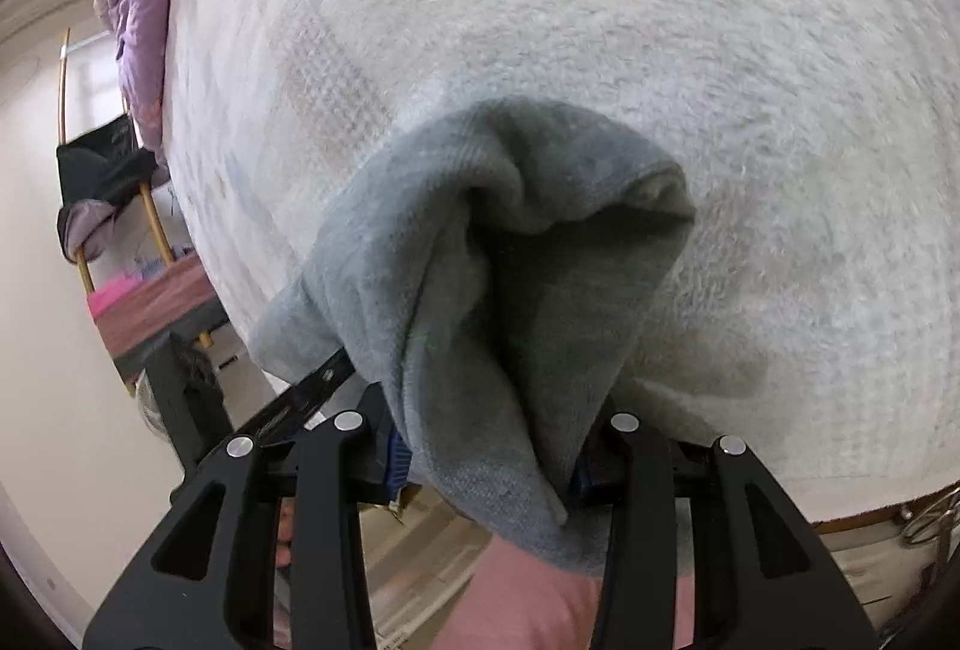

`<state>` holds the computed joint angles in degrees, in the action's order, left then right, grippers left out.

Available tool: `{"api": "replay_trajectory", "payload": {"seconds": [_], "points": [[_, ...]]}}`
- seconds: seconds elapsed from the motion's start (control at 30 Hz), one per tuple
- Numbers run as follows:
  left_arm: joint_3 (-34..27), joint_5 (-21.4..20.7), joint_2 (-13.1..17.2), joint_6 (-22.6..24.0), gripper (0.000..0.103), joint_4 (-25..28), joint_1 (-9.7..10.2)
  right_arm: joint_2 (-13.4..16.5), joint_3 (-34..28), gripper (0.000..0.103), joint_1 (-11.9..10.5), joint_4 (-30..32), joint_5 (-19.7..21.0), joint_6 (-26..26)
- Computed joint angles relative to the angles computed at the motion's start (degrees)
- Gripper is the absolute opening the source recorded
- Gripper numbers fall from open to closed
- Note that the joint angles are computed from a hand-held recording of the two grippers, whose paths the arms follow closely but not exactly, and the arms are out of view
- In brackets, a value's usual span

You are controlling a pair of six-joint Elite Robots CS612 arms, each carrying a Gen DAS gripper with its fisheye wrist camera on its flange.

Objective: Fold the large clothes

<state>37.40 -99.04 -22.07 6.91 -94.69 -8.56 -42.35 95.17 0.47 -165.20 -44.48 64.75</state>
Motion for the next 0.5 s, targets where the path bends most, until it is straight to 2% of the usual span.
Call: {"api": "replay_trajectory", "payload": {"seconds": [0.07,0.1,0.17,0.2,0.23,0.3,0.33,0.37,0.4,0.43,0.5], "points": [[2.6,4.5,-2.1,0.9,0.000,2.7,-0.30,-0.3,0.2,0.038,0.1,0.0,-0.7,-0.3],[4.1,4.5,-2.7,1.9,0.000,2.5,0.17,-0.4,0.6,0.038,0.1,-0.7,-1.0,0.4],[11.0,5.8,-4.7,2.7,0.001,-3.2,0.44,-0.4,0.9,0.038,0.1,-1.8,-0.6,1.3],[13.5,4.3,-5.5,0.0,0.001,-7.9,0.91,-0.3,0.8,0.038,0.3,-1.0,-0.7,0.3],[14.7,4.2,-6.0,-1.4,0.001,-10.3,1.00,-0.3,0.9,0.039,0.4,-1.3,-1.3,-0.5],[14.2,5.5,-5.8,1.0,0.001,-10.4,0.63,-0.1,0.9,0.040,0.6,-2.0,-2.0,-0.9],[13.7,4.8,-5.8,1.6,0.001,-10.1,0.77,-0.2,1.2,0.035,0.6,-2.7,-2.4,0.4],[13.1,3.2,-5.6,0.1,0.001,-9.3,1.10,-0.5,1.5,0.021,0.7,-3.6,-3.2,1.9],[13.3,2.0,-5.6,-1.3,0.001,-9.1,1.64,-1.2,1.5,0.020,1.1,-4.0,-5.0,2.0],[12.1,1.3,-4.9,-2.2,0.001,-8.7,1.86,-1.8,1.2,0.018,1.5,-2.4,-6.2,0.4],[11.0,2.5,-4.2,0.1,0.002,-9.4,1.67,-3.3,0.1,0.017,2.4,1.6,-8.4,-3.7]]}}
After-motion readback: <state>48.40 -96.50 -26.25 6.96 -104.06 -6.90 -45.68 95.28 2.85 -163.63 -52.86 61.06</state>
